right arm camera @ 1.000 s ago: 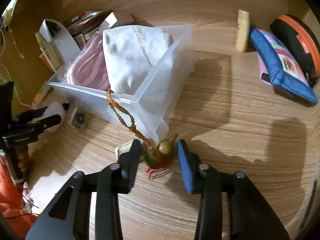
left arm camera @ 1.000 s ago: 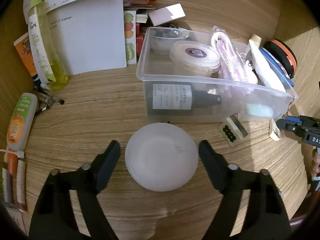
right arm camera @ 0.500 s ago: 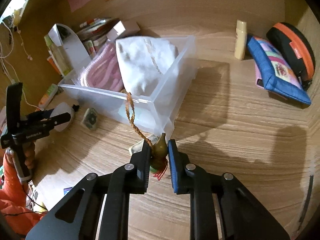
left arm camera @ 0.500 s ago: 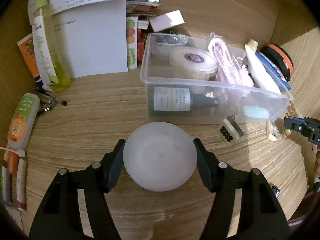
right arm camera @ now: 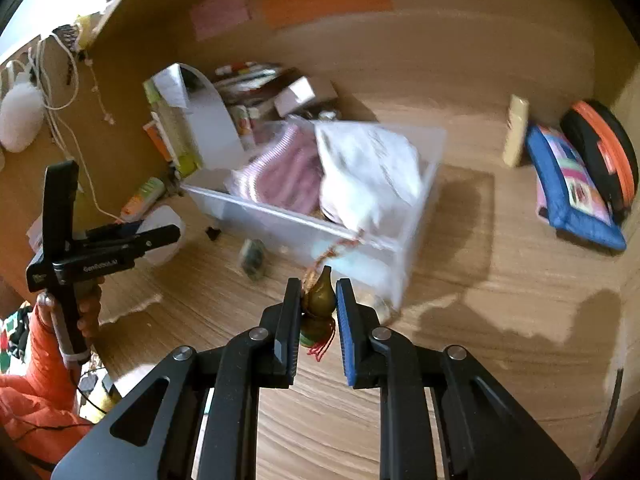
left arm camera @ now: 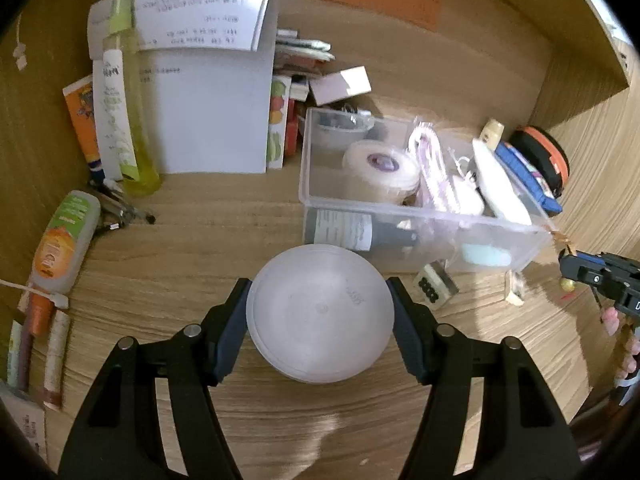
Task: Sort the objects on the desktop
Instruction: 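Grasp the green charm with the right gripper while the left grasps the white round container, then carry the charm and white container into the clear box and open both grippers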
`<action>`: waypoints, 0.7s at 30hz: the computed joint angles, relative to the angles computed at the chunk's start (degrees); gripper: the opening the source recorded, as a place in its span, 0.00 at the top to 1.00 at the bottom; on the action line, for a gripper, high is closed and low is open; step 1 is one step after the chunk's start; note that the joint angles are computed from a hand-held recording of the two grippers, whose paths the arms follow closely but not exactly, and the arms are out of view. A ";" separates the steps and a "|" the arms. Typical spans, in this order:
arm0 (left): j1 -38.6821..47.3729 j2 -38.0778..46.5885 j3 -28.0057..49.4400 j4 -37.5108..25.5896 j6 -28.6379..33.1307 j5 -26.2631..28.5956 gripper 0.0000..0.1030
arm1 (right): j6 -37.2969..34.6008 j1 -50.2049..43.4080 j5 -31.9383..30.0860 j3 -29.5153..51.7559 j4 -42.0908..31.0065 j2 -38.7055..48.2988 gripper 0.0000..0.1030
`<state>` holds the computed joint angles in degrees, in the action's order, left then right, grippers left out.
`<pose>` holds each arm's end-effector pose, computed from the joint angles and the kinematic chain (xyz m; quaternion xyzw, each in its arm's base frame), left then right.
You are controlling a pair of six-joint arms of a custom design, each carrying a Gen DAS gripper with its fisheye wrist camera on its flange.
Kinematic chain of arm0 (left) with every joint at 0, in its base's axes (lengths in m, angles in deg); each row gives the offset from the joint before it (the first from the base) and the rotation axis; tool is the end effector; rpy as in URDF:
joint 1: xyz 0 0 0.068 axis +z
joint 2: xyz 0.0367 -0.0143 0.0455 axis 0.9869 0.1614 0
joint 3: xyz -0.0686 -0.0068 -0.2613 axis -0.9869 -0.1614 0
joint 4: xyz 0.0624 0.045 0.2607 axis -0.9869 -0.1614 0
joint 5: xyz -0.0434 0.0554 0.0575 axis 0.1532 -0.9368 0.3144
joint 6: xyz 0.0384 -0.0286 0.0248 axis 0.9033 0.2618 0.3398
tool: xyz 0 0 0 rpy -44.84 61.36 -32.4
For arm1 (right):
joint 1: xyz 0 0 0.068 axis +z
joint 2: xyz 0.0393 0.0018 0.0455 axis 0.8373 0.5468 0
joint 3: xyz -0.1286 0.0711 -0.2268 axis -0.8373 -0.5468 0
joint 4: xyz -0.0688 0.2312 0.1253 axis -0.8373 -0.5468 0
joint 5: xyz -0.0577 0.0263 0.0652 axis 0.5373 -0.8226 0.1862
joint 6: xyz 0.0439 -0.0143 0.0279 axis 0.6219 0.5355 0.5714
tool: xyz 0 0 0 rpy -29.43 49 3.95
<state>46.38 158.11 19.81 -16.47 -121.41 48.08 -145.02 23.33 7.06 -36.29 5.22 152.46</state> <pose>0.1721 -0.1020 0.1081 -0.0563 0.9139 -0.0615 0.3973 0.2245 -0.1173 0.1182 -0.2724 0.8727 0.2180 0.3414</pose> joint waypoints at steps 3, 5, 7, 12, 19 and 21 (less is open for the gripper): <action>-0.34 -3.08 -0.14 -1.55 -0.25 -0.73 0.37 | 0.14 1.03 -1.71 -0.26 -1.02 -1.65 0.85; 0.16 -4.84 -0.12 -2.03 0.19 -0.36 0.37 | 1.19 2.07 -2.49 0.16 -1.32 -1.90 0.85; 0.58 -6.38 0.08 -2.54 0.77 -0.10 0.37 | 2.72 3.10 -2.97 0.45 -0.96 -2.01 0.85; 1.64 -7.55 1.58 -2.87 2.32 0.14 0.37 | 6.54 5.32 -4.55 1.55 0.14 -1.47 0.85; 2.86 -4.80 5.12 -1.57 4.80 0.62 0.37 | 13.03 8.60 -6.04 3.72 3.09 -0.23 0.85; 3.66 -3.27 6.19 -0.69 5.53 1.19 0.37 | 14.74 9.51 -5.95 4.30 4.31 0.37 0.85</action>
